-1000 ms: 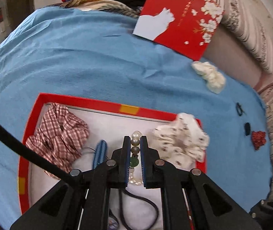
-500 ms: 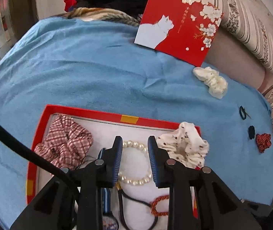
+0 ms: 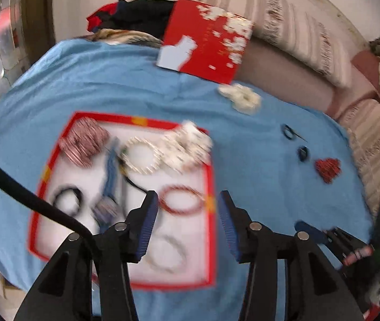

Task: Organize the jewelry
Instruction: 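Open both grippers and move both tools back toward the items on the cloth, then grasp the black hair tie with the left gripper while the right grasps the red polka-dot scrunchie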

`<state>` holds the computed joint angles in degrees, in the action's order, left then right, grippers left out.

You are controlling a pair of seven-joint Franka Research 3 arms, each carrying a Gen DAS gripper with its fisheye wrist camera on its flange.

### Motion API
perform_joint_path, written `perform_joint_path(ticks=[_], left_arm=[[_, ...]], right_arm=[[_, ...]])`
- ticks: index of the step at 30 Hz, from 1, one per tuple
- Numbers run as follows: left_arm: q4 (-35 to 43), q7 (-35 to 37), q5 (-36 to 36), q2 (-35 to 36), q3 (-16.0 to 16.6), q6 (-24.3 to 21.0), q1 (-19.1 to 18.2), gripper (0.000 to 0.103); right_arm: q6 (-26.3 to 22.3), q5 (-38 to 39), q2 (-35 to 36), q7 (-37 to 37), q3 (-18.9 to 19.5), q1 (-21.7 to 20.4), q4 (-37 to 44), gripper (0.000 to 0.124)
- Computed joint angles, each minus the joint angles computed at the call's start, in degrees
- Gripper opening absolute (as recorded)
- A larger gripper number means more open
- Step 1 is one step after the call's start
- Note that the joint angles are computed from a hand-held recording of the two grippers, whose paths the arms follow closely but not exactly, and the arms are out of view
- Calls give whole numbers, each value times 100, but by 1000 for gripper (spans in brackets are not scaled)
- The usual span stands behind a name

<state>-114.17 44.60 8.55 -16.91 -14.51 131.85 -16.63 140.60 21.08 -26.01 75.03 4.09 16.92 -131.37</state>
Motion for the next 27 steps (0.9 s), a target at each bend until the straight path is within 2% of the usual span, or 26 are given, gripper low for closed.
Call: perform_joint_path(ticks=[8,13,16,20,27], left_arm=[[88,-837,-42,253,-489,236,-450,50],[295,-1476,461,626,-746,72,-669,50],[372,-1738,692,823,-812,-112,-835,50],[379,-1716,626,983,-752,-194,-1019,50],[365,-1839,694,1108,-667,-151,-1080,50]], right_arm=[[-190,-309,-844,189,-384,-787,-890,48],[-171,-426,-961,199,-582,-1220,-1068,48],[-93,-405,-885,206,-651,-1366,-1069,48],[62,-349,-650,225,-706,-1496,-996,48],[434,-235,151,415,-766,-1626,-343,48]])
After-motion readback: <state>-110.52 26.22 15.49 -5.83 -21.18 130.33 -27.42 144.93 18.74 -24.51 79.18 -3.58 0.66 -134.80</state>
